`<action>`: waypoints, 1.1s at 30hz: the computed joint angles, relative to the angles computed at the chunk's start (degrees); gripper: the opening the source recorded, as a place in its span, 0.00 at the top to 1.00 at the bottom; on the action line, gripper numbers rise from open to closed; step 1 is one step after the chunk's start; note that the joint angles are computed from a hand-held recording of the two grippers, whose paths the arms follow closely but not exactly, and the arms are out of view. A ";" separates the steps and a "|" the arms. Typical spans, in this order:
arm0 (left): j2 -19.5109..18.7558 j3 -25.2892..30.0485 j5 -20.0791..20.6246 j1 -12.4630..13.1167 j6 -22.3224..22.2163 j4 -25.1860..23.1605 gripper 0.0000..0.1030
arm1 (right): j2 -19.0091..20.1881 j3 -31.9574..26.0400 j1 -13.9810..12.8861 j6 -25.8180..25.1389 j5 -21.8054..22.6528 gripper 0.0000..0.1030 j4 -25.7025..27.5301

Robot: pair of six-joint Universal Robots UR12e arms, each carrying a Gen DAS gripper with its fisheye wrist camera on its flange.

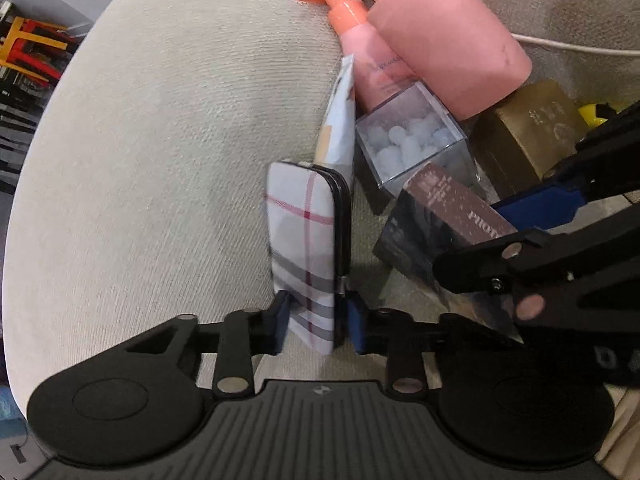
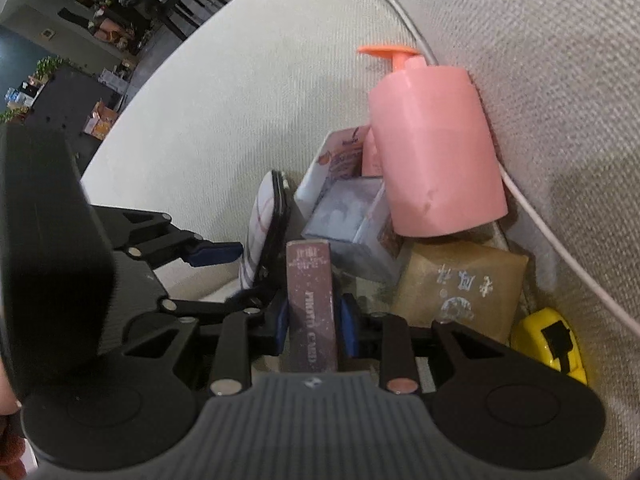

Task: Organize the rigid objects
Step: 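Grasp the plaid glasses case with the left tool while the right tool grasps the PHOTO CARD box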

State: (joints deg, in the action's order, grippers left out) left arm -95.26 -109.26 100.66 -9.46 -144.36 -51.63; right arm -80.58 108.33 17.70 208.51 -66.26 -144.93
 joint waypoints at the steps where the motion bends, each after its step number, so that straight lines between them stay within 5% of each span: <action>1: 0.44 -0.35 -0.35 0.30 -0.31 0.50 0.76 | 0.17 -0.30 0.17 -0.68 -0.11 0.73 0.68; 4: 1.59 -0.75 -1.93 1.43 -2.39 0.66 0.81 | 0.30 -0.75 0.61 -2.29 -0.90 0.79 1.11; 9: 3.01 2.29 -9.50 4.20 -7.54 -8.79 0.82 | 0.07 -1.51 1.58 -5.41 -3.56 0.79 1.91; 15: 2.94 4.64 -12.84 5.55 -7.92 -16.24 0.83 | 0.58 -2.56 2.42 -8.22 -4.98 0.79 3.34; 25: 3.30 0.14 -9.70 5.00 -8.35 -7.05 0.78 | 2.09 -3.58 3.46 -8.92 -6.77 0.75 4.24; 33: 4.40 -3.91 -12.55 4.64 -7.96 2.00 0.77 | 2.02 -3.06 2.93 -8.03 -5.55 0.75 3.95</action>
State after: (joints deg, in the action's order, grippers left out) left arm -90.86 -113.17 88.11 -4.82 -152.33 -49.63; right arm -78.56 105.27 20.64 200.48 -71.81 -140.98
